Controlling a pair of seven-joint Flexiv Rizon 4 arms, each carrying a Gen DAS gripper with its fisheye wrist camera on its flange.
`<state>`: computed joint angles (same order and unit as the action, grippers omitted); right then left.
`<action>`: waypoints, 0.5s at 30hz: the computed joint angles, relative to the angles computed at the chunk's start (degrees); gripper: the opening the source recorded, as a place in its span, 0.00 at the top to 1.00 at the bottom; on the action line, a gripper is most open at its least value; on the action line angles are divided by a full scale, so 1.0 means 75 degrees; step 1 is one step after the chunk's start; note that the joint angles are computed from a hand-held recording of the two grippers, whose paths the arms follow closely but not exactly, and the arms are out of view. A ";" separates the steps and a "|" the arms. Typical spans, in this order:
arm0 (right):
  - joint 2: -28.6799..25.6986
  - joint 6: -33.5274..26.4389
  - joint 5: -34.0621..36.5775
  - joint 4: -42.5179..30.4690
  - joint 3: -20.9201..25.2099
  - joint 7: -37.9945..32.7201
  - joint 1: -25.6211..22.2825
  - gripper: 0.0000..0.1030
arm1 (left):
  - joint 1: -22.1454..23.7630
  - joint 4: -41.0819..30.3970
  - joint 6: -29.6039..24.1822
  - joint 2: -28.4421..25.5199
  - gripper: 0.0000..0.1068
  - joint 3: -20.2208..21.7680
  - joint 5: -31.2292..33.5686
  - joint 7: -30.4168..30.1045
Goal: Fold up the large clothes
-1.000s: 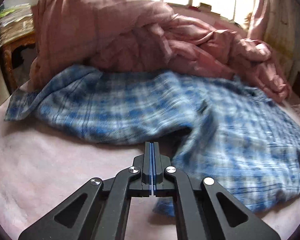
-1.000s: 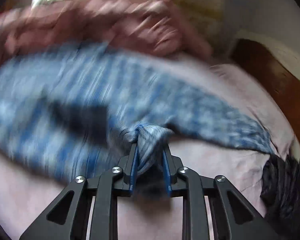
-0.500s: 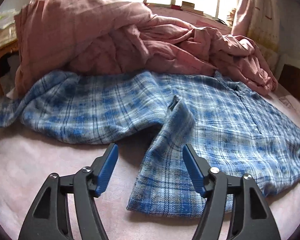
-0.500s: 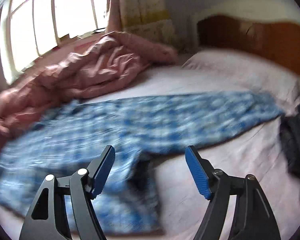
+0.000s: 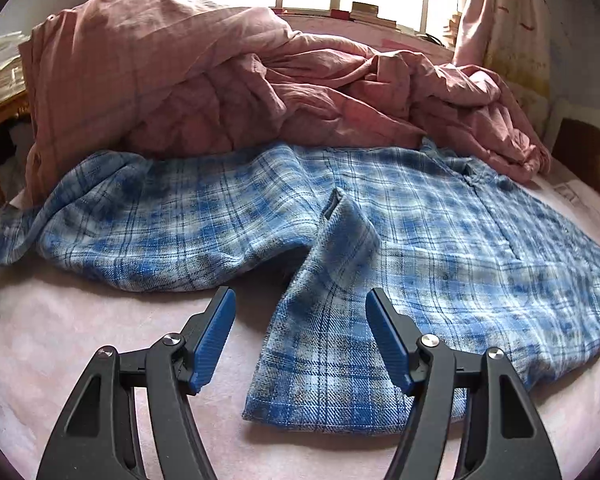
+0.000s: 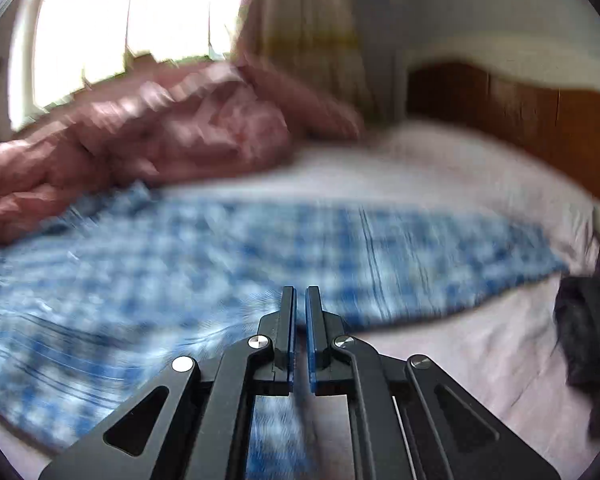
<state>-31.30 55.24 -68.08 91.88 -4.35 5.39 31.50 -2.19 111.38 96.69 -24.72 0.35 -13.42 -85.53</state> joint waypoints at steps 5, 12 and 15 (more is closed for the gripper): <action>0.0072 0.1234 0.0839 0.0415 -0.0206 0.0635 -0.0283 0.95 | 0.0023 -0.0014 -0.0057 0.0005 0.38 -0.0001 -0.0007 -0.0037; 0.0489 0.1828 -0.0075 0.0653 0.0089 0.1052 -0.0436 0.83 | 0.0636 0.0312 0.0382 0.0293 0.33 -0.0865 0.0069 0.0072; 0.0243 0.1989 0.0662 0.0320 0.0538 -0.0711 -0.0327 0.53 | 0.0639 0.0415 0.0418 0.0496 0.26 -0.1062 0.0217 0.0251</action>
<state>-29.48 70.16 -63.11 94.28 -0.32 0.06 29.05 2.60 114.50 99.83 -21.00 -7.61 -11.80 -83.65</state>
